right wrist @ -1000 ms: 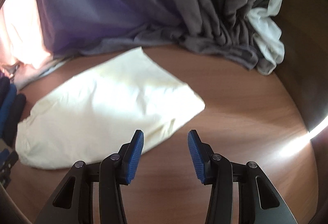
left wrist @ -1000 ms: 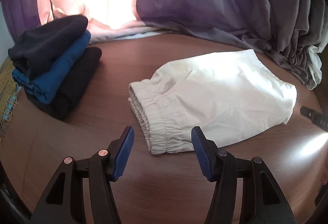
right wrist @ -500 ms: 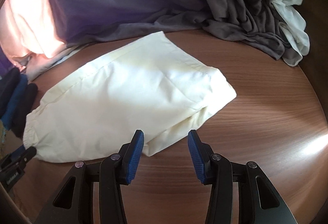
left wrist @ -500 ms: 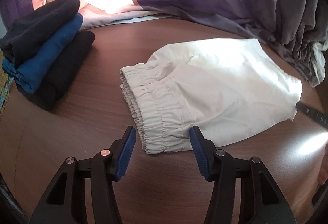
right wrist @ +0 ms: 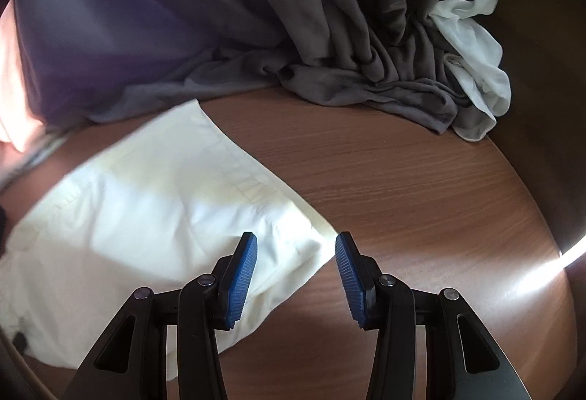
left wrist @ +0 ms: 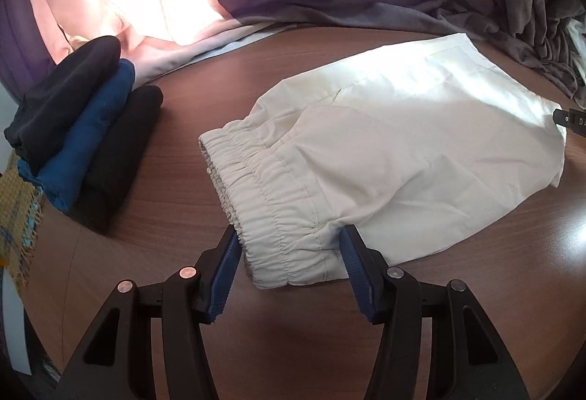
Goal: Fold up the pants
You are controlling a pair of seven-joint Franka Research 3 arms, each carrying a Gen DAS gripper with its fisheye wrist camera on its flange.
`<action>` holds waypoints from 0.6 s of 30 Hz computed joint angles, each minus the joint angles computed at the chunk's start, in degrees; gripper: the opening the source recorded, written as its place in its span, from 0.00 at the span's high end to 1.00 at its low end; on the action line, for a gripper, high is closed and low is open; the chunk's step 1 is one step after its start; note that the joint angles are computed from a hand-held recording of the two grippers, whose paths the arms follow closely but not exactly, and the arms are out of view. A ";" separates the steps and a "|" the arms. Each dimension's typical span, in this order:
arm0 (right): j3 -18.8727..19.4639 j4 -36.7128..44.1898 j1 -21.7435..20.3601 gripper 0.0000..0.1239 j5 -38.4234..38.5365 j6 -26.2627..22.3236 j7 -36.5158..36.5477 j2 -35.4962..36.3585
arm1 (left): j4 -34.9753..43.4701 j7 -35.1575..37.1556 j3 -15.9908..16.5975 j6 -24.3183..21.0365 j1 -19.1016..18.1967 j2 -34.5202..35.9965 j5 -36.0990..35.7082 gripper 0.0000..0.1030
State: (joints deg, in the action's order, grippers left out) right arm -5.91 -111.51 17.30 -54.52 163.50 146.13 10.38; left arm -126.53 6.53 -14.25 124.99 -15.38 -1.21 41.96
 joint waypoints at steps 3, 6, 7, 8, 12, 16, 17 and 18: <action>-0.65 1.55 0.58 0.63 -0.74 -1.85 1.23 1.31 | 0.58 0.22 0.11 -0.45 0.06 0.58 0.18 0.46; -0.43 2.66 0.52 0.63 0.11 -3.69 0.01 2.27 | 1.07 0.45 0.24 -0.80 0.04 1.16 0.41 0.46; -0.29 2.75 0.38 0.63 1.04 -3.88 -0.79 2.49 | 1.18 0.42 0.31 -0.81 0.05 1.30 0.37 0.46; -0.20 2.72 0.25 0.63 2.05 -3.87 -1.48 2.63 | 1.18 0.44 0.38 -0.72 0.07 1.35 0.26 0.46; -0.63 1.48 0.11 0.78 3.33 -1.40 -2.15 2.27 | 0.90 0.72 0.69 0.28 0.32 1.33 0.48 0.46; -1.32 0.15 0.84 0.87 2.49 -0.69 -1.80 1.14 | -0.04 2.22 1.16 2.72 0.99 0.82 1.06 0.50; -1.70 -0.52 1.22 0.87 0.82 -0.89 0.03 0.35 | -0.38 2.50 1.27 3.67 1.22 0.64 1.18 0.51; -2.30 -1.58 1.75 0.87 -2.57 -1.20 3.98 -1.00 | -0.84 2.90 1.46 5.01 1.52 0.43 1.05 0.51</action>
State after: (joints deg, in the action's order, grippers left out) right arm -8.21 -113.08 19.05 -57.10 162.30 150.10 9.38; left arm -127.37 9.43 -12.78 130.00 -13.86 -0.78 43.01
